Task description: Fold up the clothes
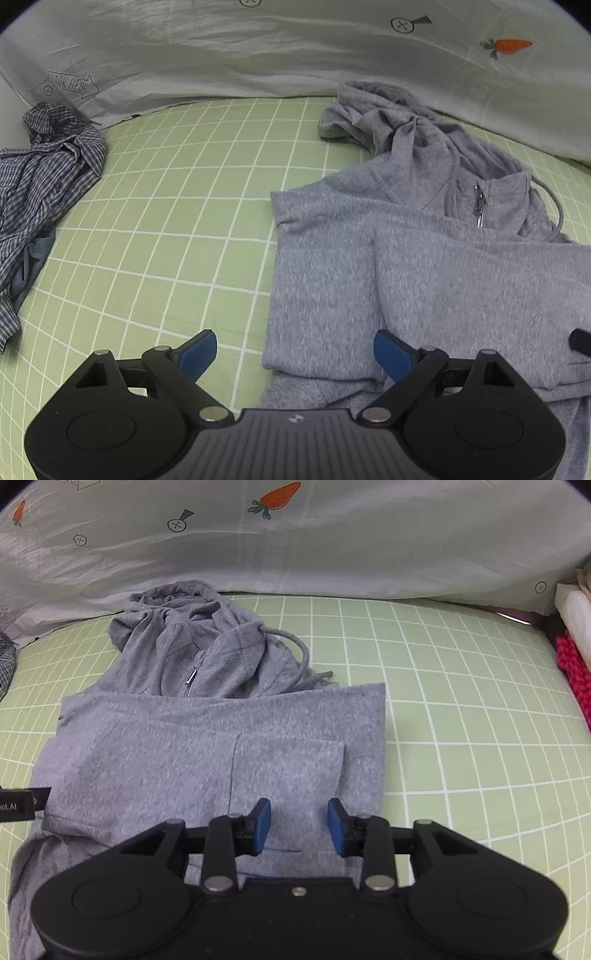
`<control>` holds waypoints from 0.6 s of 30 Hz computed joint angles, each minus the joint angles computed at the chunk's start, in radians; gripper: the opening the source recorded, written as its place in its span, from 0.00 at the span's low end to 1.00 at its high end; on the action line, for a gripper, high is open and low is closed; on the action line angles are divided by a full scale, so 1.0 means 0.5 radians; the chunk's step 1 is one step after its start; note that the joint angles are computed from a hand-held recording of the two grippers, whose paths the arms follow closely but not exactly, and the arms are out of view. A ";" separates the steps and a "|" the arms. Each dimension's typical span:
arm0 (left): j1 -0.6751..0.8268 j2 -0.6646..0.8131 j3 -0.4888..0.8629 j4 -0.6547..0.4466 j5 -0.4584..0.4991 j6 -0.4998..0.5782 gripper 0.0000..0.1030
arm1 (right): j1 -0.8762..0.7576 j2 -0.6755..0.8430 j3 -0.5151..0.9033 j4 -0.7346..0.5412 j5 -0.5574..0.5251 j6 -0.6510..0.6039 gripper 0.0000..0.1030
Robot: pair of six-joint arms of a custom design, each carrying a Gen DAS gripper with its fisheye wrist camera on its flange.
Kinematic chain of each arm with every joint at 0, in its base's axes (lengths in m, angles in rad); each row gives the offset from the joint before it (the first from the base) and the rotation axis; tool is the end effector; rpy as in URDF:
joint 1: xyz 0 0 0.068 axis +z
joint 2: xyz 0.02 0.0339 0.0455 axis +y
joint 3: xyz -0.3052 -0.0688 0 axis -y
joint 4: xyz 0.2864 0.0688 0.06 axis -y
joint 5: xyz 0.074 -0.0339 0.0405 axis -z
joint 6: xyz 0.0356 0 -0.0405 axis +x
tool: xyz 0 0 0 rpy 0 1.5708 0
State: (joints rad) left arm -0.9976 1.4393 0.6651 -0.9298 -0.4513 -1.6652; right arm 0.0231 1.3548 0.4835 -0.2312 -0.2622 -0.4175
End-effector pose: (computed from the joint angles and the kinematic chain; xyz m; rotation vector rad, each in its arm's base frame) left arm 0.1284 -0.1702 0.1536 -0.8507 2.5800 0.3239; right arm 0.2335 0.0146 0.1344 -0.6542 2.5435 0.2167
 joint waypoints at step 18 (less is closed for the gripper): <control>0.108 0.290 0.107 0.208 0.078 0.352 0.89 | -0.217 0.123 0.083 -0.082 -0.154 0.011 0.14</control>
State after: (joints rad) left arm -0.9437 1.5845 0.7184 -0.8257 -0.4121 -1.4894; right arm -0.0854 1.4164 0.5250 -0.2721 -0.3392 -0.4119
